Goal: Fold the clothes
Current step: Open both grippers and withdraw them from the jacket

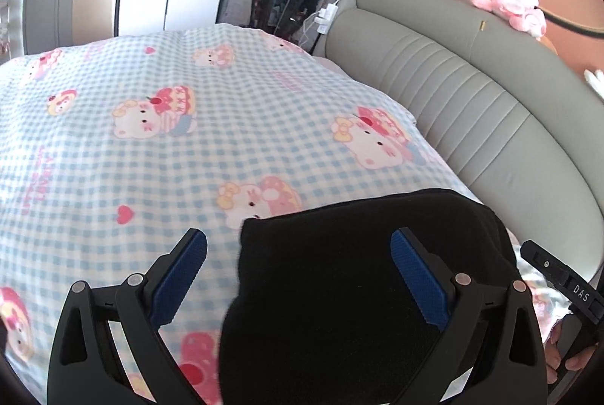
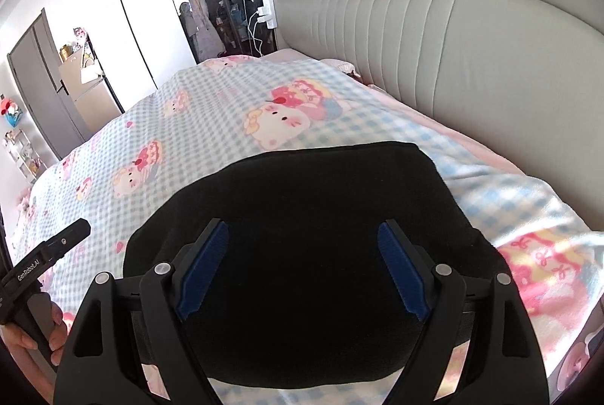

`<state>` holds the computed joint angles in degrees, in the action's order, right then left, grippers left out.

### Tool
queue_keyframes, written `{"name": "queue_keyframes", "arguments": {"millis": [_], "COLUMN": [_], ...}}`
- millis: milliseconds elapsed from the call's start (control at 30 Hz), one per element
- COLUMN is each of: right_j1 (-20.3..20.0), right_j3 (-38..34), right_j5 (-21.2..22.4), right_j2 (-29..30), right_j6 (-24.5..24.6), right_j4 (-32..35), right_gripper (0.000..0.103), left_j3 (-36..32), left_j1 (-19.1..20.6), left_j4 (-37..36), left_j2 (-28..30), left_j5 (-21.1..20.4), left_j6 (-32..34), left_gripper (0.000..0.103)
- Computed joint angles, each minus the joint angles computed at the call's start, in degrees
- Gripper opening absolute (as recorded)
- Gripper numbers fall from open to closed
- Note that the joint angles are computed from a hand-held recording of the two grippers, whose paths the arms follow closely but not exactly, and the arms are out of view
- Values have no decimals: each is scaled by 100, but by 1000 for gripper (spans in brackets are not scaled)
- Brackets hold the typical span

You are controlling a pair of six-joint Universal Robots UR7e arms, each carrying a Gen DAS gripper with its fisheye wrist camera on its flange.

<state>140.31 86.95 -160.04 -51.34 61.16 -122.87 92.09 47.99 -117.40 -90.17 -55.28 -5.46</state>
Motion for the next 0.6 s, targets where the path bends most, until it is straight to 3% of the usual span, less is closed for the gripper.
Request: {"name": "queue_keyframes", "arguments": {"millis": [133, 333, 500, 600], "right_j1": [21, 179, 378, 622], "right_j3": [-718, -2146, -3052, -3593], "right_j5": [476, 909, 1373, 1341], "right_j2": [760, 2055, 2830, 3176], "right_j6": [-789, -1525, -1676, -1301], "right_j4": [-742, -735, -687, 73], "right_gripper": [83, 83, 83, 83], "left_j3": [-337, -878, -1035, -812], "left_j1": [205, 606, 796, 749], "left_j4": [303, 969, 1429, 1652], "left_j2": [-216, -549, -1078, -1721], "left_j5": [267, 658, 1214, 1455], "left_j6": [166, 600, 795, 941], "left_gripper": [100, 100, 100, 100]}}
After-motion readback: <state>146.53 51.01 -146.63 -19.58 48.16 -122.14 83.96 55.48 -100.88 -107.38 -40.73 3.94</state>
